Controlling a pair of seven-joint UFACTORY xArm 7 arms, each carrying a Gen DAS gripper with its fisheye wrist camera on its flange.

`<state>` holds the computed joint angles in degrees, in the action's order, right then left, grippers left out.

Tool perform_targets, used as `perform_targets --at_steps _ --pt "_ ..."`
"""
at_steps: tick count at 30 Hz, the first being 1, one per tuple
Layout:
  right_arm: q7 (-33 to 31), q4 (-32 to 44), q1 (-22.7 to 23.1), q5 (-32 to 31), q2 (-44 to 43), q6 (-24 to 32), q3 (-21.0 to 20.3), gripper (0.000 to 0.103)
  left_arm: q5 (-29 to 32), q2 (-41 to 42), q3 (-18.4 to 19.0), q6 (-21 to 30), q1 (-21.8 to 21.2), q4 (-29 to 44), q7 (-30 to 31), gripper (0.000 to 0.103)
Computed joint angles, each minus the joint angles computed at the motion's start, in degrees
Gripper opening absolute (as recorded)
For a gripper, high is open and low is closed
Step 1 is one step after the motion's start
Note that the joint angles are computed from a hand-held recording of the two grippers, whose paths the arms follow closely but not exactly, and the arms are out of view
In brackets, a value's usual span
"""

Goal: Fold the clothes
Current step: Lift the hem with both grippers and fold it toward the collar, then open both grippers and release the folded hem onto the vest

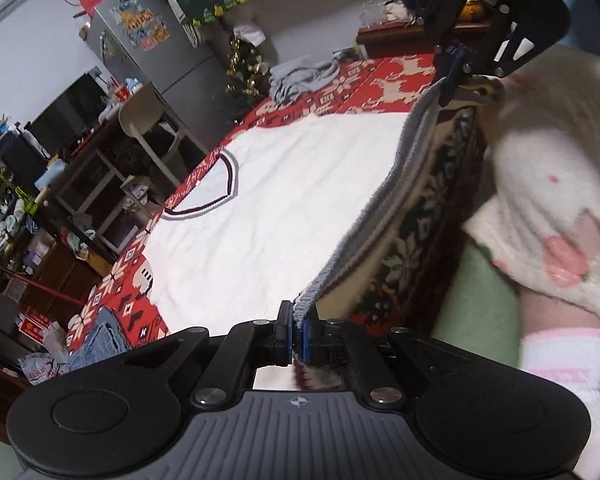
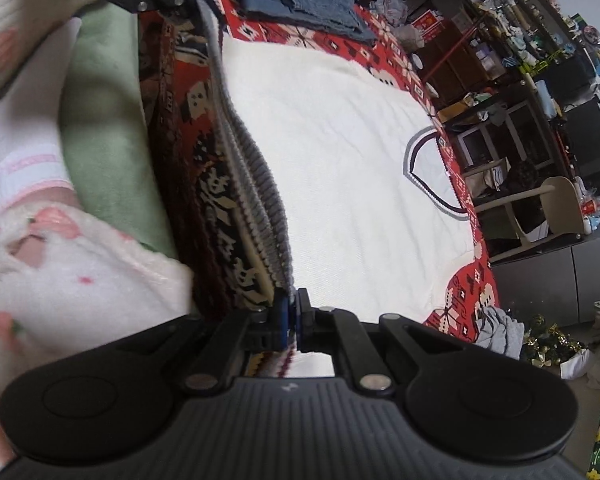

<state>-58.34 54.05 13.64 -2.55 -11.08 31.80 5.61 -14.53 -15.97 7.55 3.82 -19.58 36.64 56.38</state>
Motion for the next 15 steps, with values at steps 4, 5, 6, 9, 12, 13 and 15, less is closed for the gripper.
perform_targets --at_steps 4,5,6,9,12,13,15 --pt "-0.5 7.5 -1.0 -1.3 9.1 -2.0 -0.2 0.003 -4.5 9.6 2.0 2.5 -1.1 9.7 4.0 0.005" --pt "-0.5 9.9 -1.3 -1.3 11.7 -2.2 -0.3 0.003 -5.8 12.2 1.9 3.8 -0.6 12.7 4.6 0.005" --pt "-0.4 12.7 -1.6 -1.2 14.4 -2.1 -0.3 0.003 -6.7 14.7 1.6 5.1 0.2 15.6 4.9 0.005" --pt "-0.4 21.0 -2.3 -1.2 22.4 -1.4 -0.2 0.003 -7.5 22.5 0.5 9.8 3.3 24.7 3.7 0.005" --pt "-1.6 28.9 -3.6 0.5 29.5 1.1 0.3 0.004 -6.6 29.2 -0.7 16.1 6.4 33.4 1.2 0.01" --pt "-1.9 30.9 -3.9 1.2 31.3 1.9 0.5 0.004 -6.7 30.7 -1.3 18.2 7.5 35.7 0.6 0.015" --pt "-2.4 34.8 -4.6 2.4 34.6 3.4 0.9 0.018 -6.5 34.0 -2.5 22.5 9.8 40.7 -0.7 0.024"
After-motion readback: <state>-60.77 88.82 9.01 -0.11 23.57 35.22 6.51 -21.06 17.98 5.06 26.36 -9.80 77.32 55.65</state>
